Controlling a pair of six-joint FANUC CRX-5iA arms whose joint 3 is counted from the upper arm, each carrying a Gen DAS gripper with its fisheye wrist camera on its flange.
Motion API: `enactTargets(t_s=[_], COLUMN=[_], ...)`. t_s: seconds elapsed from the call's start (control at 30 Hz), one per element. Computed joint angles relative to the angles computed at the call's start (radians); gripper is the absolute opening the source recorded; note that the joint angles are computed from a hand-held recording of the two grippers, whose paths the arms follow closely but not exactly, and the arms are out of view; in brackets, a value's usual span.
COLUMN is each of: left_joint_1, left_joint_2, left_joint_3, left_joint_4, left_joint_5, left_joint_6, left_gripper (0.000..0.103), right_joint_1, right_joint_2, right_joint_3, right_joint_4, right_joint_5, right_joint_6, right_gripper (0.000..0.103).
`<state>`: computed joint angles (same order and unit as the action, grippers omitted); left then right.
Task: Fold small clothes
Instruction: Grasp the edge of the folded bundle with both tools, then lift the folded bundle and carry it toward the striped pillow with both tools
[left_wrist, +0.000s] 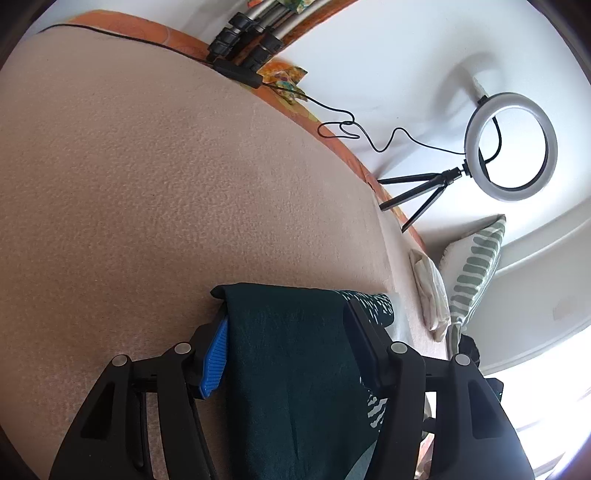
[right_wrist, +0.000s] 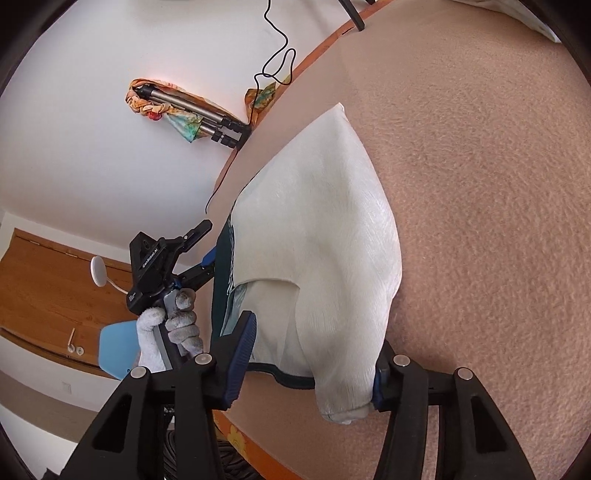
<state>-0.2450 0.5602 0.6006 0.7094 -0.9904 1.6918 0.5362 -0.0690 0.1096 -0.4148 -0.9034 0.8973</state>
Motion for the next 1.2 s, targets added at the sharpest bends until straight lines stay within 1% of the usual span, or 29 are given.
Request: enactTargets(t_s=[0.07, 0.1, 0.13, 0.17, 0.2, 0.27, 0.3, 0.33, 0.4, 0.47, 0.5, 0.53, 0.67, 0.77, 0.8, 0.9, 1.03, 1.2], left_joint_1=[-0.008, -0.011, -0.014, -0.018, -0.023, -0.033, -0.039, -0.047, -0.062, -0.083, -0.093, -0.103, -0.143, -0.167, -0.173, -0.184, -0.195, -0.208], left_joint_2=[0.016, 0.024, 0.036, 0.044, 0.045, 0.058, 0.064, 0.062, 0.064, 0.068, 0.067, 0.062, 0.032, 0.008, -0.002, -0.026, -0.054, -0.074], left_joint_3=[0.05, 0.072, 0.1, 0.116, 0.124, 0.161, 0.184, 0.195, 0.222, 0.266, 0.283, 0.29, 0.301, 0.294, 0.287, 0.266, 0.242, 0.228], left_joint_4=[-0.052, -0.074, -0.094, -0.11, -0.129, -0.17, -0.203, -0.236, -0.293, -0.37, -0.408, -0.438, -0.561, -0.621, -0.636, -0.656, -0.664, -0.662], left_joint_5=[-0.025, -0.037, -0.059, -0.071, -0.07, -0.088, -0.098, -0.098, -0.105, -0.123, -0.127, -0.125, -0.102, -0.073, -0.062, -0.029, 0.008, 0.04], left_joint_6=[0.013, 0.023, 0.039, 0.046, 0.049, 0.053, 0.06, 0.065, 0.062, 0.058, 0.05, 0.044, 0.013, -0.002, -0.004, -0.008, -0.016, -0.026], left_gripper=[0.055, 0.046, 0.034, 0.031, 0.027, 0.018, 0.011, 0.01, 0.006, 0.004, 0.003, 0.003, 0.003, 0.002, 0.002, 0.002, 0.002, 0.002], right_joint_1=[0.015, 0.023, 0.03, 0.039, 0.048, 0.062, 0.071, 0.083, 0.12, 0.164, 0.183, 0.203, 0.274, 0.334, 0.344, 0.355, 0.374, 0.388], right_joint_2=[0.011, 0.013, 0.018, 0.023, 0.031, 0.048, 0.055, 0.063, 0.085, 0.111, 0.122, 0.133, 0.166, 0.18, 0.179, 0.174, 0.16, 0.14], right_joint_3=[0.012, 0.013, 0.017, 0.021, 0.029, 0.049, 0.057, 0.064, 0.086, 0.11, 0.12, 0.128, 0.144, 0.133, 0.127, 0.122, 0.084, 0.043], right_joint_4=[0.034, 0.053, 0.066, 0.087, 0.108, 0.137, 0.153, 0.178, 0.264, 0.368, 0.416, 0.464, 0.64, 0.801, 0.833, 0.875, 0.944, 0.989], right_joint_5=[-0.007, -0.008, -0.01, -0.013, -0.022, -0.041, -0.05, -0.06, -0.094, -0.146, -0.172, -0.196, -0.263, -0.292, -0.292, -0.288, -0.279, -0.261], right_joint_6=[-0.02, -0.029, -0.034, -0.043, -0.052, -0.06, -0.063, -0.067, -0.087, -0.1, -0.103, -0.102, -0.089, -0.072, -0.069, -0.069, -0.094, -0.122], right_gripper=[0.053, 0.052, 0.05, 0.049, 0.045, 0.041, 0.038, 0.037, 0.029, 0.022, 0.015, 0.011, 0.007, 0.005, 0.005, 0.004, 0.004, 0.004])
